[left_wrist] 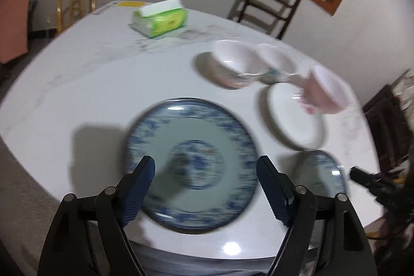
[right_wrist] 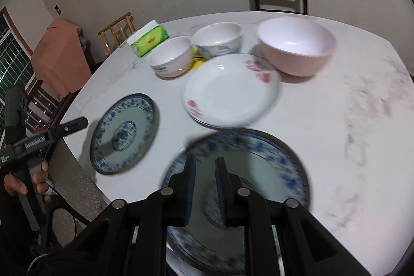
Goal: Organize plates and bowls
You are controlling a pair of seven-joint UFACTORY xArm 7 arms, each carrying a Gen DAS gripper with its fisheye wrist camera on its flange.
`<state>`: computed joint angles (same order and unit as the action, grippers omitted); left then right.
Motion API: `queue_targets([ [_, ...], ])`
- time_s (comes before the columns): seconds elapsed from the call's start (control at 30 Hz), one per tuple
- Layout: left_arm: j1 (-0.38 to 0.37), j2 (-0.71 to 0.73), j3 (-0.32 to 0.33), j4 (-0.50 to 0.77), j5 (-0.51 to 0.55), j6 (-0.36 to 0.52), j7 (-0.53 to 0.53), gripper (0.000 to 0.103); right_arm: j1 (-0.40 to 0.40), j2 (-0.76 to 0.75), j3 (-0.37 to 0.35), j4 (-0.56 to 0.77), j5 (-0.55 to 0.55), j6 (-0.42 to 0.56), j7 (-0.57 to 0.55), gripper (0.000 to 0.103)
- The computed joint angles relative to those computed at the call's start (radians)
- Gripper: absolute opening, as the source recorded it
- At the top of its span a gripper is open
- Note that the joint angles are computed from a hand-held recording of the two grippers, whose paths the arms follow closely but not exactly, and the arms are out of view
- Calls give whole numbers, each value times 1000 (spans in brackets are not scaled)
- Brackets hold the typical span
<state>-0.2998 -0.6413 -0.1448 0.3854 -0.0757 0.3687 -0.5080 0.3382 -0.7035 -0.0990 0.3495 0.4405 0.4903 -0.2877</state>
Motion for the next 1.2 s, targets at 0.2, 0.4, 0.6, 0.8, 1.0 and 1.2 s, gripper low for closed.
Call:
queue_targets([
  [0.2, -49, 116, -85, 67, 5, -63, -68, 78, -92, -83, -87, -54, -43, 68, -91, 16],
  [0.4, -107, 254, -107, 160, 19, -28, -100, 78, -156, -38, -159, -42, -28, 115, -212, 16],
  [0.6, -157, 337, -99, 206, 18, -40, -81, 78, -188, 63, -188, -4, 46, 170, -326, 16],
  [0.8, -213, 403, -60, 230, -80, -44, -7, 78, -231, 132, -182, 18, 143, 232, -394, 16],
  [1.0, -251, 432, -34, 224, -196, -53, 128, 76, -280, 160, -155, 11, 216, 256, -416, 19],
  [1.2, -272, 466, -27, 229, -315, -62, 253, 67, -301, 167, -151, -3, 276, 254, -443, 19],
])
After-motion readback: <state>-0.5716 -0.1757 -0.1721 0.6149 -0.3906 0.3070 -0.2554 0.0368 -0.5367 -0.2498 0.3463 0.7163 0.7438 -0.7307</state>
